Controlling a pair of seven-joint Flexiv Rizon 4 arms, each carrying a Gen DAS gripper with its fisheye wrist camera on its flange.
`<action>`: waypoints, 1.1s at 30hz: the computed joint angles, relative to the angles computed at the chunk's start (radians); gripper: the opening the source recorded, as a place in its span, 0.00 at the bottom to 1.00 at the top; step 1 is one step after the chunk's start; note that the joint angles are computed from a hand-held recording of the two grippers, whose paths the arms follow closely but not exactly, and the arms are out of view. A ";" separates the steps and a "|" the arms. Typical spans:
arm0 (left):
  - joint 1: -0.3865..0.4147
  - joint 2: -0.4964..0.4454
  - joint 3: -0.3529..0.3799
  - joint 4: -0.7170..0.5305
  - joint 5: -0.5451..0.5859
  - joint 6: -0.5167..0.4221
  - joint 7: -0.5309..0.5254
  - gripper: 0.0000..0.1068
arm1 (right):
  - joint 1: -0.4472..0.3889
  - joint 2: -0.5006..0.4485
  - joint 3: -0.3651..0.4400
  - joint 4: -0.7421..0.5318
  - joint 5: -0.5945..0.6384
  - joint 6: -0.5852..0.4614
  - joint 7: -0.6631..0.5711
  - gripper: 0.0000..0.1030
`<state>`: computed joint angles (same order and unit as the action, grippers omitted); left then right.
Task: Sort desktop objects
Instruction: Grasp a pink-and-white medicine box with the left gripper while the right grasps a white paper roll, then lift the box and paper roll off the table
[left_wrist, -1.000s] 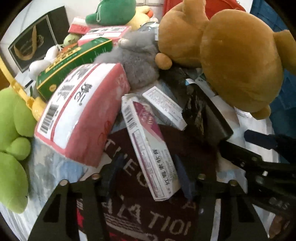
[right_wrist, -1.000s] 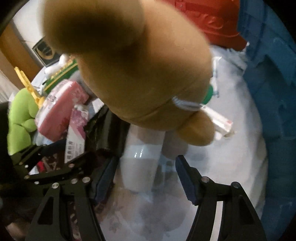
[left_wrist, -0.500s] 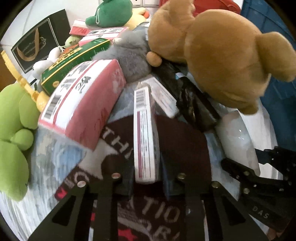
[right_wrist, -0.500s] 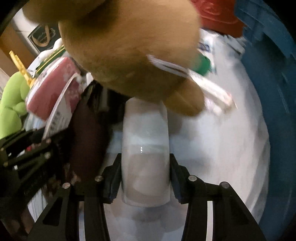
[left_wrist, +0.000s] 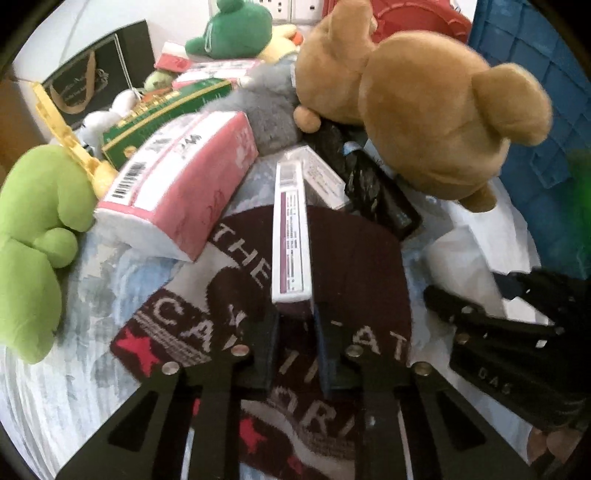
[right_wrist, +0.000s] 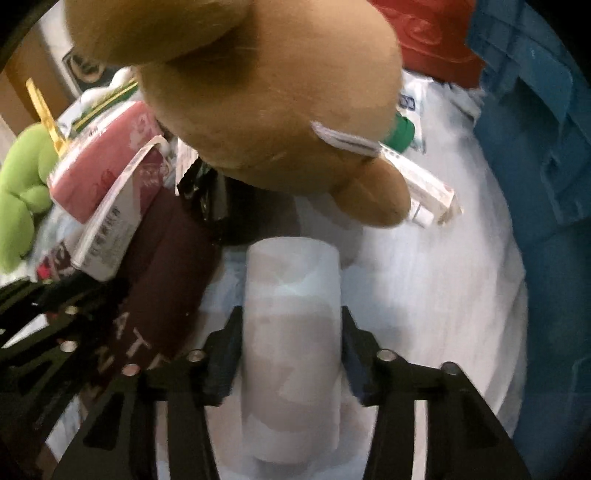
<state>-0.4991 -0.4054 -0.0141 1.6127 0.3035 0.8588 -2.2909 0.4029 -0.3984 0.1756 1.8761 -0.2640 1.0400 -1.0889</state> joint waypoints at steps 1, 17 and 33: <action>-0.005 0.011 0.002 0.005 0.005 0.002 -0.006 0.16 | -0.005 0.008 0.009 0.009 0.012 0.007 -0.007 0.44; -0.091 0.172 -0.013 -0.034 0.276 -0.179 -0.279 0.16 | -0.010 0.235 0.040 0.189 -0.040 0.176 -0.025 0.44; -0.069 0.335 -0.148 0.006 0.423 -0.295 -0.387 0.14 | 0.000 0.447 0.091 0.296 -0.083 0.163 0.049 0.44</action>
<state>-0.5680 -0.0701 -0.1618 1.6183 0.7261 0.5636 -2.6783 0.4030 0.0483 0.2667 2.1724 -0.3470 1.2027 -1.0404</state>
